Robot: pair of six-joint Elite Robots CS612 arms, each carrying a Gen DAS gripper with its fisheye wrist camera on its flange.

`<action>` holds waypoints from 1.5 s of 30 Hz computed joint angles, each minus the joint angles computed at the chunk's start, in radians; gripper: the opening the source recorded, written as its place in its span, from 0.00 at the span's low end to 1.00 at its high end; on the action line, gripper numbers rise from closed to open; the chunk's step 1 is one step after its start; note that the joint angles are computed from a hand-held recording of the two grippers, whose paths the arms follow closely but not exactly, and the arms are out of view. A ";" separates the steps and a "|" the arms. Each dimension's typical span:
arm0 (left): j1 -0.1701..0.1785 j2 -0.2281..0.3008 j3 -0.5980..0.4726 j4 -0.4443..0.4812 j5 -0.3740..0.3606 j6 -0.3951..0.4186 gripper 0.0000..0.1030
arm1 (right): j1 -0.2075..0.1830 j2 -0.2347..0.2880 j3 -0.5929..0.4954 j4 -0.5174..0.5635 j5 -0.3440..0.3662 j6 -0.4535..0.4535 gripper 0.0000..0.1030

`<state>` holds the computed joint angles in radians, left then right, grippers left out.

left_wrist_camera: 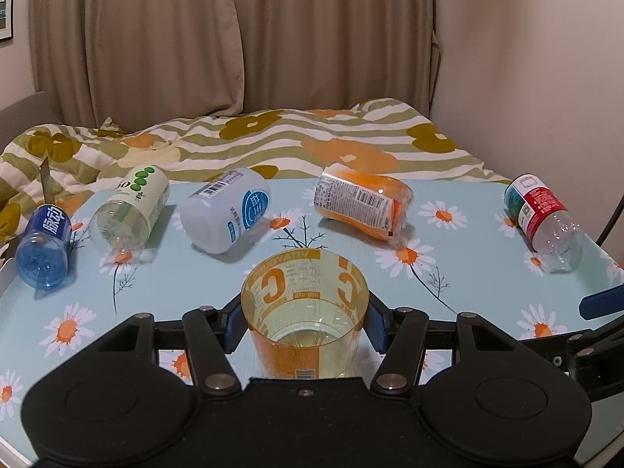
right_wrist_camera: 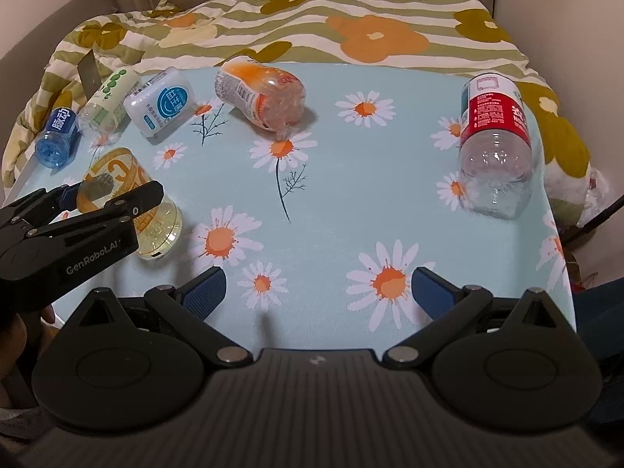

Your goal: Flip cup upright

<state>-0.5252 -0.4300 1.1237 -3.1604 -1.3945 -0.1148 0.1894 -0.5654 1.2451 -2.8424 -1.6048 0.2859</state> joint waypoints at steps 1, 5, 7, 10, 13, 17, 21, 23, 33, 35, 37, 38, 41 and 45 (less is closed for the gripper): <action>0.000 -0.001 0.000 0.004 -0.002 0.001 0.62 | 0.000 -0.001 0.002 -0.002 -0.001 0.002 1.00; 0.002 -0.003 -0.004 0.025 -0.008 0.006 0.75 | 0.003 -0.006 0.012 -0.015 -0.010 0.008 1.00; 0.001 -0.005 -0.003 0.035 -0.005 0.005 0.90 | 0.003 -0.010 0.020 -0.024 -0.017 0.015 1.00; 0.001 -0.012 0.007 0.028 -0.003 0.013 0.92 | 0.005 -0.020 0.033 -0.036 -0.030 0.025 1.00; 0.003 -0.030 0.019 0.052 -0.006 0.023 0.92 | 0.007 -0.033 0.045 -0.045 -0.038 0.036 1.00; 0.013 -0.073 0.052 0.088 -0.030 0.017 0.93 | 0.019 -0.058 0.052 -0.039 -0.087 0.053 1.00; 0.032 -0.126 0.093 0.125 -0.071 0.016 0.93 | 0.037 -0.080 0.049 -0.024 -0.133 0.083 1.00; 0.039 -0.153 0.112 0.153 -0.078 0.024 0.94 | 0.048 -0.087 0.044 -0.017 -0.152 0.095 1.00; 0.061 -0.246 0.204 0.207 -0.053 0.043 1.00 | 0.098 -0.096 0.028 0.013 -0.240 0.094 1.00; 0.065 -0.256 0.218 0.207 -0.060 0.039 1.00 | 0.104 -0.099 0.032 0.019 -0.250 0.115 1.00; 0.069 -0.263 0.231 0.199 -0.071 0.035 1.00 | 0.111 -0.100 0.038 0.023 -0.265 0.127 1.00; 0.070 -0.265 0.237 0.196 -0.073 0.033 1.00 | 0.114 -0.100 0.038 0.028 -0.274 0.132 1.00; 0.074 -0.269 0.244 0.193 -0.073 0.027 1.00 | 0.119 -0.104 0.043 0.042 -0.275 0.159 1.00; 0.076 -0.274 0.257 0.163 -0.067 0.030 1.00 | 0.126 -0.106 0.048 0.039 -0.289 0.167 1.00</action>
